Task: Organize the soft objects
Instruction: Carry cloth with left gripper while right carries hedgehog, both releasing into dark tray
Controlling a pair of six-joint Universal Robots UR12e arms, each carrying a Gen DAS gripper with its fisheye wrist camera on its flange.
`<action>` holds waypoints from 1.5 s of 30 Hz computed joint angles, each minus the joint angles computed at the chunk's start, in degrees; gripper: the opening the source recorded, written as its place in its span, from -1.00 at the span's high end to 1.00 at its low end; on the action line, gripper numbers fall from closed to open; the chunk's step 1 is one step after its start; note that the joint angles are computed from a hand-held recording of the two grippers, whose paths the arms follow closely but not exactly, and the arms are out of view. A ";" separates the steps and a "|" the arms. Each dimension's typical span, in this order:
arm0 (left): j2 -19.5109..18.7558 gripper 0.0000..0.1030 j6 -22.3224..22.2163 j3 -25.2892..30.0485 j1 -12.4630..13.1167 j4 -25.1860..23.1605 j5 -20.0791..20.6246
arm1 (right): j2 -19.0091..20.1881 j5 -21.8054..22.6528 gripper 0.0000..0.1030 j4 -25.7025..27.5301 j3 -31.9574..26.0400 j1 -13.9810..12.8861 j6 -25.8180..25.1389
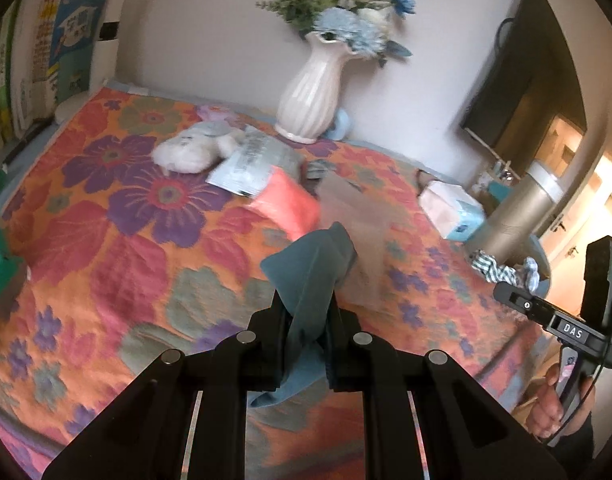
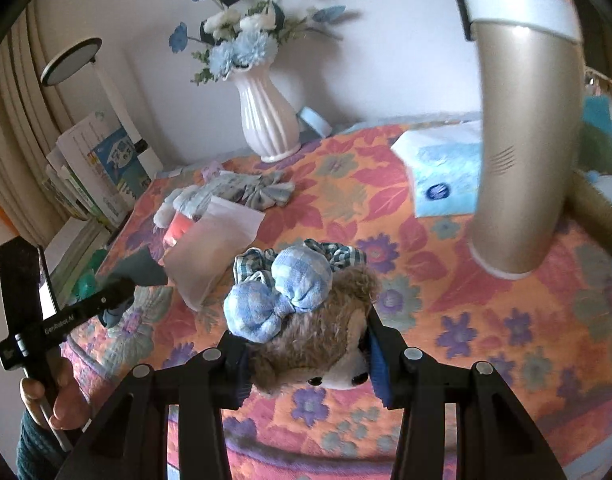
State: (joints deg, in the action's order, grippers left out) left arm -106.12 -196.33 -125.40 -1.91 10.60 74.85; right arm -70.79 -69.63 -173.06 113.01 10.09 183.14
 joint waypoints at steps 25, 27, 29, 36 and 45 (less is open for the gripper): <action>-2.52 0.77 11.76 11.96 -11.82 -6.83 -5.86 | -9.70 -4.08 0.12 -8.42 7.99 -7.57 -5.57; -3.10 0.77 12.87 13.28 -12.85 -7.62 -6.02 | -10.55 -4.38 0.12 -8.78 8.72 -8.90 -5.18; -3.81 0.77 14.03 14.67 -14.00 -8.20 -5.88 | -11.42 -5.31 0.12 -9.36 9.51 -10.40 -4.56; -6.78 0.77 17.80 20.69 -17.65 -11.80 -6.75 | -12.96 -8.89 0.12 -9.94 10.29 -14.56 -1.62; -13.41 0.77 14.73 33.00 -23.25 -14.83 1.74 | -10.00 -8.38 0.12 -1.33 2.95 -18.41 8.20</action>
